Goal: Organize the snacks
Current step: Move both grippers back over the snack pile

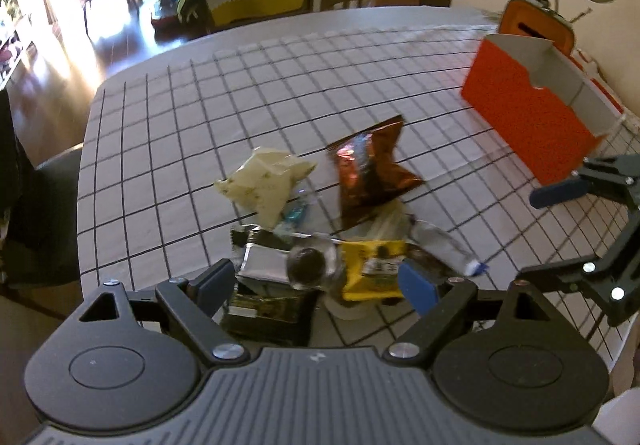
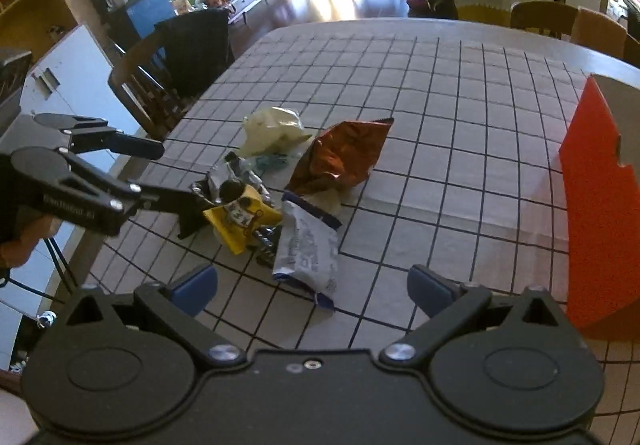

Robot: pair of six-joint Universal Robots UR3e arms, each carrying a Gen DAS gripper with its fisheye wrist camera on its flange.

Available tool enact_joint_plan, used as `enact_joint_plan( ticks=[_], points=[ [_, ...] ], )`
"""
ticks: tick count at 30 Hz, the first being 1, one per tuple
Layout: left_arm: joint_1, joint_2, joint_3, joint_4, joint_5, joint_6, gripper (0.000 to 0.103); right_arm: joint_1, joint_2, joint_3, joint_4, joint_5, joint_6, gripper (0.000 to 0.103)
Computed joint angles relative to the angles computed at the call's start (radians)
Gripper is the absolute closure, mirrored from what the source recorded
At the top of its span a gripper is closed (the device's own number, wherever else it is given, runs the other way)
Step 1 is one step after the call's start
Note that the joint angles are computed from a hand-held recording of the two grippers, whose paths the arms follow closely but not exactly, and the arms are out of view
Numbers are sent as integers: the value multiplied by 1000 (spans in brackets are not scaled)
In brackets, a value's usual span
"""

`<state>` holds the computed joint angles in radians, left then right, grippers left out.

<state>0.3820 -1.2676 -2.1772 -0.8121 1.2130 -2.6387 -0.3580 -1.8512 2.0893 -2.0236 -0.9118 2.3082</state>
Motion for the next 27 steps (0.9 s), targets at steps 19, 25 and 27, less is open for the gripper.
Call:
enact_joint_plan(
  ticks=[19, 25, 27],
  points=[
    [-65, -280, 110, 78, 38, 50, 55, 71, 255, -93, -75, 2, 163, 18],
    [-63, -294, 122, 65, 13, 63, 55, 96, 324, -120, -86, -7, 208, 25],
    [-45, -298, 129, 38, -13, 76, 55, 93, 337, -124, -71, 5, 205, 26]
  ],
)
